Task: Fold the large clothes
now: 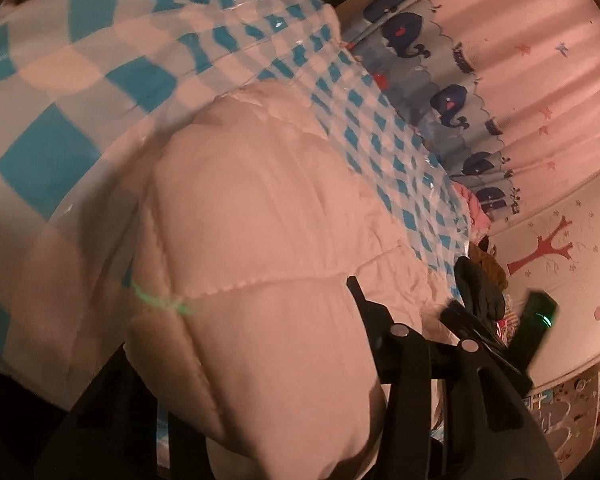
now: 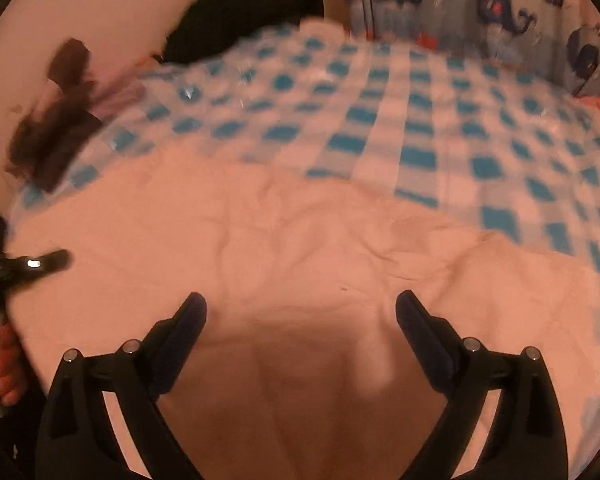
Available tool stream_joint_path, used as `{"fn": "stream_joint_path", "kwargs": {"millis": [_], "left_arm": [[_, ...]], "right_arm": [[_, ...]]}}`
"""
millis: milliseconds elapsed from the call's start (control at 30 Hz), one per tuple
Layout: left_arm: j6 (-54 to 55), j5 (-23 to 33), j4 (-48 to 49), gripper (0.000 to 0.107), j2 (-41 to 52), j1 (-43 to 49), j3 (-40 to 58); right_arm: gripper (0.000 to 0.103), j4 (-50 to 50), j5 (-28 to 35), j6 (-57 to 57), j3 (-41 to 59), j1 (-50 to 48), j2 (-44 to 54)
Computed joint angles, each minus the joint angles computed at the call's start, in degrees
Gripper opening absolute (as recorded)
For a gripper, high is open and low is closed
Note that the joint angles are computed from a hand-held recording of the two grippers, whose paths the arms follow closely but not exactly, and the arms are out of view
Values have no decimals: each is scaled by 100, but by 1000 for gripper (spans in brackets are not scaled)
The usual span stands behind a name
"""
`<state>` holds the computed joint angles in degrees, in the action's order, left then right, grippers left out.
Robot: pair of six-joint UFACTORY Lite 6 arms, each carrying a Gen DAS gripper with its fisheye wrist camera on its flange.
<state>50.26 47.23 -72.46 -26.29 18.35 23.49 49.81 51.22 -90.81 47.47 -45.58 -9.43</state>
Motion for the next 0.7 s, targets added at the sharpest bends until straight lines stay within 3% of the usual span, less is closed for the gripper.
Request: {"fn": "stream_joint_path", "kwargs": {"millis": [33,100,133,167,267,333,533,633,700], "left_arm": [[11,33,-5,46,-18,87,-66],[92,14,-248,64,162,194,-218],[-16,-13,-313,77,330,201,-236],[-41,-12,-320,82,356,293,-331],[78,73,-440,83,443,424,-400],[-23,19,-377,84,469,367,-308],[152,-113,-541,85,631,184,-260],[306,-12,-509,85,648,328,-305],[349,-61,-549,85,678,293,-293]], "right_arm": [[93,-258,-230,-110,-169,-49,-48],[97,-637,-771,-258,-473,73,287],[97,-491,-682,-377,-530,-57,239],[97,-533,-352,-381,-363,-245,325],[97,-290,1341,-331,654,-1360,823],[97,-369,1942,-125,1542,-1918,1452],[97,-538,4218,1612,5137,-4046,4911],[97,-961,5197,2357,6870,-4477,6508],[97,-1196,5536,2503,7223,-4468,6947]]}}
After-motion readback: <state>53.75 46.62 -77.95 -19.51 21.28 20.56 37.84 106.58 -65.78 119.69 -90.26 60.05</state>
